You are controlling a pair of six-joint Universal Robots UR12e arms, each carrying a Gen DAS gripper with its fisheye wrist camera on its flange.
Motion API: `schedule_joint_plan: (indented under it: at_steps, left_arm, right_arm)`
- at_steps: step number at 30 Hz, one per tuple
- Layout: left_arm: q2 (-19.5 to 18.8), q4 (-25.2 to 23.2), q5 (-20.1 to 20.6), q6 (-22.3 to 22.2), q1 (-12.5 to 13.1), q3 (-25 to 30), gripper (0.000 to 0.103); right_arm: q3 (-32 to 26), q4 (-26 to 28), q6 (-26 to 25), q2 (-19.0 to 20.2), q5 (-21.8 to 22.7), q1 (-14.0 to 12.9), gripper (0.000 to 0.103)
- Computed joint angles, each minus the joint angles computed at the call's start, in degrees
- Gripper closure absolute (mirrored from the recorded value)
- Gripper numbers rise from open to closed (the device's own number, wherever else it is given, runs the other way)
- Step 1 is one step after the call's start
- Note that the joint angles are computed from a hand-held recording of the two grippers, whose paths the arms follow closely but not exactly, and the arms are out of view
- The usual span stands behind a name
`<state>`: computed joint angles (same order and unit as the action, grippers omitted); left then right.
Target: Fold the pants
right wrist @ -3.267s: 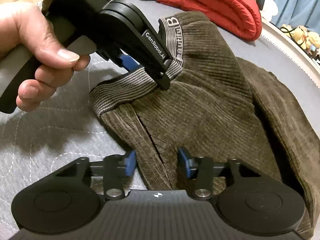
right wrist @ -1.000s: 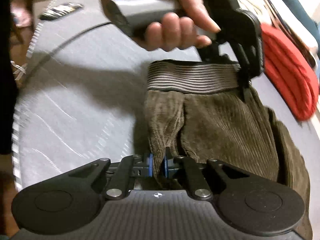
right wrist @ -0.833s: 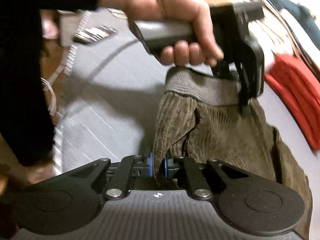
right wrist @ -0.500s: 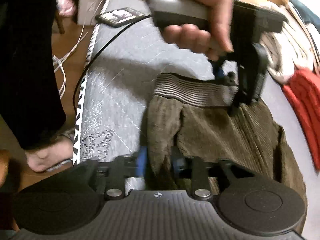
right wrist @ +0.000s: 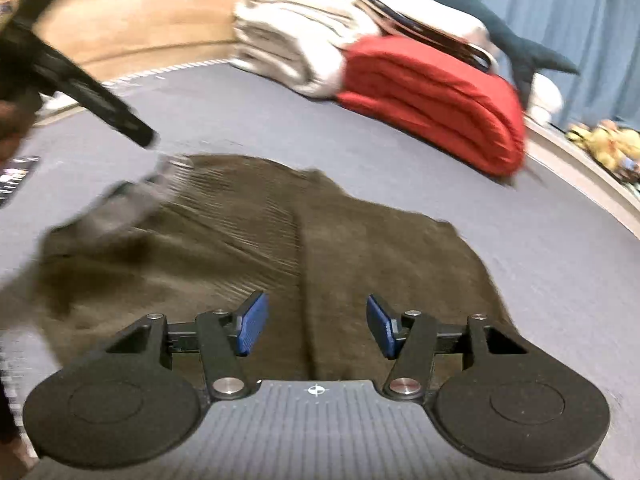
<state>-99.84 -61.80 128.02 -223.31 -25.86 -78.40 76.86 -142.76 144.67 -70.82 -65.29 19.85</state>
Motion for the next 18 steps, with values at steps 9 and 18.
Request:
schedule_joint_plan:
  at_steps: [9, 18]
  left_arm:
    - [-6.0, 2.8, -4.7, 8.2, -0.8, 6.3, 0.017]
    - [-6.7, 0.3, -6.4, 1.7, -0.2, 8.5, 0.016]
  right_arm:
    - [-1.7, 0.0, -4.6, 2.8, -5.8, 1.0, 0.020]
    - [-3.2, 2.0, -7.0, 4.6, -10.7, 2.2, 0.027]
